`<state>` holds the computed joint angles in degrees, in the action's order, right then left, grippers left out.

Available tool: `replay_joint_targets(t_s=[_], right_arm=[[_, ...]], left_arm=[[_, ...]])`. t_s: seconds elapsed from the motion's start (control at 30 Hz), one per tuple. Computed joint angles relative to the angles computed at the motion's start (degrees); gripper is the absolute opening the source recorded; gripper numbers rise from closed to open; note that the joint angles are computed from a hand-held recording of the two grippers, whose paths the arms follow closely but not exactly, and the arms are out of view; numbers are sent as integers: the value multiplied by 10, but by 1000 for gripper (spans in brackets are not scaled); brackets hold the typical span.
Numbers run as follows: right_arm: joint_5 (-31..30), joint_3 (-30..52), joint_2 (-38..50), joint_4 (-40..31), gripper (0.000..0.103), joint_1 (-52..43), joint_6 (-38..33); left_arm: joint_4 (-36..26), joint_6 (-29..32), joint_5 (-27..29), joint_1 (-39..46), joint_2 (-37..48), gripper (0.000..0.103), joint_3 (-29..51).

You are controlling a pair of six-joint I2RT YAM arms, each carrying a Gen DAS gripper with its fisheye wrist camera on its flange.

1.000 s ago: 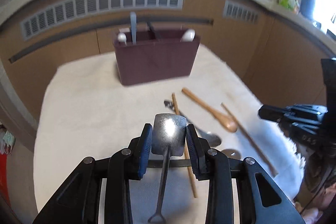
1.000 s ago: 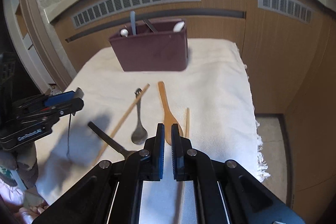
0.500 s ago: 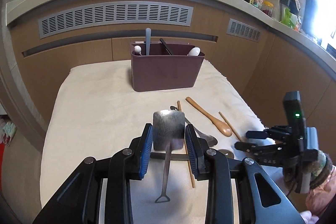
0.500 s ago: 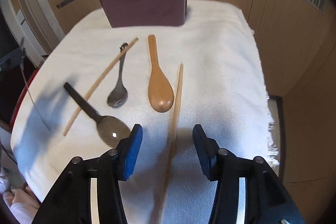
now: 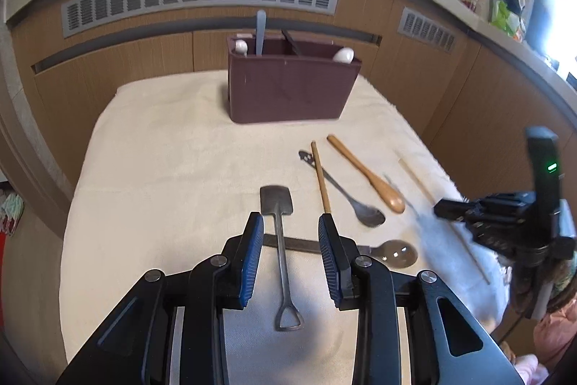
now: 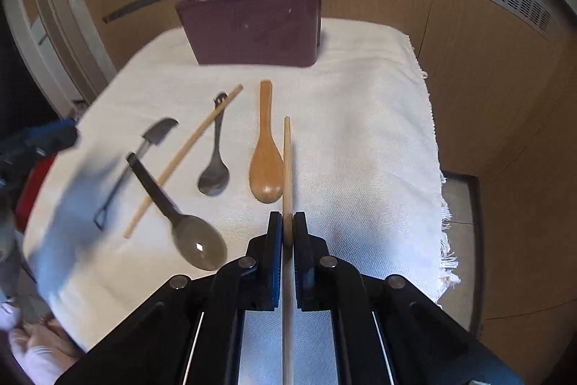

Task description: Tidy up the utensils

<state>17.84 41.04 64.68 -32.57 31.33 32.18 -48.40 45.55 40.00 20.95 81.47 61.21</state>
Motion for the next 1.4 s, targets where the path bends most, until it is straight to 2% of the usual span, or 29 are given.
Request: replay_joint_targets(t_s=[0.23,0.5,0.57,0.67,0.7,0.8,1.0,1.1,1.27,1.4], right_arm=[[17,8,-35,8,5,24,7],[9,7,-27,31,5,20,-1],[9,8,-29,31,5,16,-5],[18,6,-40,37,5,16,-9],[22,4,-43,42,5,16,-9],[52,-5,-53,57,5,25,-2],[89,-2,-63,70,5,50,7],[98,6,-62,77,5,62,7],[119,36,-53,83,5,72,-10],[137,103,-40,90,5,52,-75]], left_arm=[[20,-39,-126,-99,76,34,38],[-35,-106,-270,-217,210,37,177],[-33,-112,-313,-245,230,37,188],[-5,-109,-329,-263,217,34,168],[12,-108,-327,-263,203,33,150],[92,-100,-271,-236,126,33,59],[149,-113,-53,-92,-58,33,-70],[143,-116,10,-46,-107,33,-80],[162,-150,28,-48,-113,33,-49],[167,-187,49,-61,-95,33,28]])
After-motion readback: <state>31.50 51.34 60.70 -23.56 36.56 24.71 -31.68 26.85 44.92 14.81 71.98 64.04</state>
